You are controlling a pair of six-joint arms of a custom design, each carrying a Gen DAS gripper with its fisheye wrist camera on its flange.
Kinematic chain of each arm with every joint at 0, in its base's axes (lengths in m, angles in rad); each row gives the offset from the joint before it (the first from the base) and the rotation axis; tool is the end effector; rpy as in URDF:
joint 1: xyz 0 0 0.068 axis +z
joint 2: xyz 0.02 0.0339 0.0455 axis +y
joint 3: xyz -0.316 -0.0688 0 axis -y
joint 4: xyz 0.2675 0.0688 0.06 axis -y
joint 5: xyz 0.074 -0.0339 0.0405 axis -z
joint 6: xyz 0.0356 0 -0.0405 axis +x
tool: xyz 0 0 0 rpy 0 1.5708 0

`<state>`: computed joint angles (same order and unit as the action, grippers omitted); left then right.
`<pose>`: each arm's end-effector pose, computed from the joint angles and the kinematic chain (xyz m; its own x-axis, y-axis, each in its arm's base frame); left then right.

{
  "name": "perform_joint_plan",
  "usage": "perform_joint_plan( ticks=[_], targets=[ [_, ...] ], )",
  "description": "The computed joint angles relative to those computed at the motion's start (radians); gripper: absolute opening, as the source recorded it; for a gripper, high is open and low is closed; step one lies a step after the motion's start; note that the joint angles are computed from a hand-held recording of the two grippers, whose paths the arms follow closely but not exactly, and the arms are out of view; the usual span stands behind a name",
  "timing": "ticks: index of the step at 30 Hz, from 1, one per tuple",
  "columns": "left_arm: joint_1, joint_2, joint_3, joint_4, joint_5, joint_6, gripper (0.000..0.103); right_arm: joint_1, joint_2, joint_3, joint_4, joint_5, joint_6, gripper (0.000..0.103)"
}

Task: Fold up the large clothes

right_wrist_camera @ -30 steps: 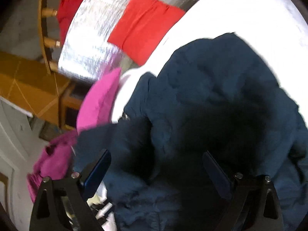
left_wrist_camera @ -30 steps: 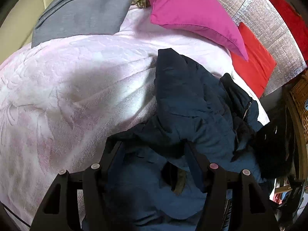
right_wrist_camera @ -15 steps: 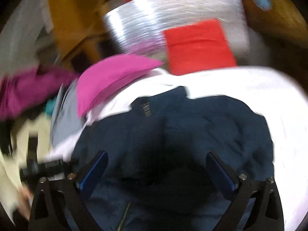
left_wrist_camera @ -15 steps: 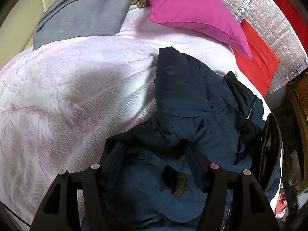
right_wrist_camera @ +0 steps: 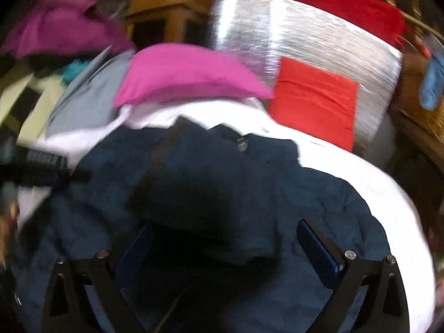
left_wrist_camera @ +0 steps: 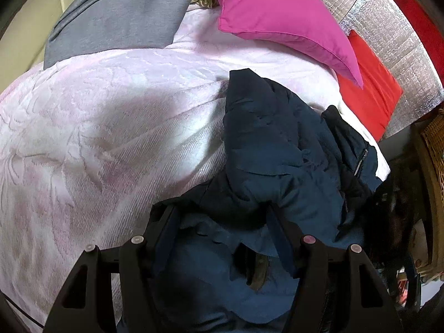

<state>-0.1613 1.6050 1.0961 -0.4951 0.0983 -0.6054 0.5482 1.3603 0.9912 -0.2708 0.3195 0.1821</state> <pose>0.3473 -0.0600 0.2591 -0.8052 -0.4428 -0.3944 -0.2997 0.8778 -0.3736 0.2717 0.1528 0.3176 -0.5519 -0.1355 -0.8229 -0.1828 0.9824 -0.0392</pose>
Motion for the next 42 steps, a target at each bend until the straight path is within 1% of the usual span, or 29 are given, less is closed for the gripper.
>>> perform_joint_plan(
  ticks=[3,6,7,9,11,12,14,15,16,18,20,21,22,23,24,25,27,28,31,34,38,40,42],
  targets=[
    [-0.004,0.004,0.006,-0.002,-0.007,-0.005,0.065,-0.136,-0.041,-0.016,0.026,-0.112,0.121,0.103],
    [-0.006,0.01,0.011,-0.002,-0.013,-0.005,0.065,-0.298,-0.043,-0.019,0.019,-0.274,0.256,0.103],
    [-0.005,0.012,0.013,-0.002,-0.013,-0.005,0.065,-0.387,-0.043,-0.038,0.035,-0.389,0.331,0.103],
    [-0.003,0.016,0.017,-0.004,-0.01,-0.006,0.065,-0.508,-0.033,-0.068,0.079,-0.573,0.431,0.103],
    [0.001,0.017,0.021,-0.008,-0.002,-0.008,0.065,-0.635,0.006,-0.113,0.182,-0.812,0.553,0.103],
    [0.004,0.016,0.022,-0.009,0.005,-0.008,0.065,-0.677,0.027,-0.133,0.236,-0.895,0.613,0.103],
    [0.018,0.015,0.024,-0.008,0.031,-0.005,0.065,-0.727,0.059,-0.177,0.352,-0.998,0.726,0.103],
    [0.026,0.012,0.022,-0.005,0.044,-0.004,0.065,-0.751,0.074,-0.198,0.418,-1.041,0.785,0.103],
    [0.036,0.008,0.019,0.0,0.061,-0.004,0.065,-0.765,0.08,-0.21,0.453,-1.068,0.817,0.103],
    [0.054,0.005,0.014,0.012,0.087,-0.006,0.065,-0.77,0.073,-0.234,0.488,-1.089,0.853,0.103],
    [0.058,0.009,0.014,0.015,0.095,-0.004,0.065,-0.761,0.086,-0.215,0.447,-1.077,0.829,0.098],
    [0.056,0.011,0.013,0.016,0.092,-0.003,0.065,-0.754,0.089,-0.197,0.398,-1.055,0.8,0.085],
    [0.054,0.014,0.013,0.015,0.087,-0.002,0.065,-0.741,0.104,-0.175,0.347,-1.033,0.764,0.063],
    [0.051,0.018,0.014,0.014,0.082,0.0,0.065,-0.735,0.12,-0.157,0.311,-1.027,0.741,0.049],
    [0.047,0.021,0.014,0.013,0.078,0.001,0.065,-0.723,0.137,-0.138,0.265,-1.013,0.718,0.024],
    [0.046,0.021,0.013,0.014,0.076,0.002,0.065,-0.712,0.147,-0.128,0.233,-0.989,0.705,0.02],
    [0.044,0.017,0.009,0.015,0.071,0.005,0.065,-0.702,0.126,-0.132,0.233,-0.962,0.704,0.017],
    [0.042,0.014,0.006,0.015,0.064,0.008,0.063,-0.698,0.105,-0.13,0.223,-0.948,0.69,0.014],
    [0.037,0.004,-0.005,0.015,0.046,0.021,0.058,-0.674,0.041,-0.129,0.214,-0.894,0.656,0.014],
    [0.046,-0.022,-0.027,0.015,0.058,0.022,0.054,-0.659,-0.021,-0.14,0.19,-0.867,0.637,0.014],
    [0.049,-0.063,-0.054,0.008,0.061,0.036,0.045,-0.663,-0.073,-0.165,0.149,-0.863,0.633,0.014],
    [0.044,-0.078,-0.063,0.0,0.057,0.043,0.042,-0.671,-0.089,-0.175,0.123,-0.863,0.624,0.014],
    [0.039,-0.09,-0.066,-0.017,0.05,0.049,0.041,-0.672,-0.097,-0.179,0.097,-0.855,0.611,0.014]
  ],
)
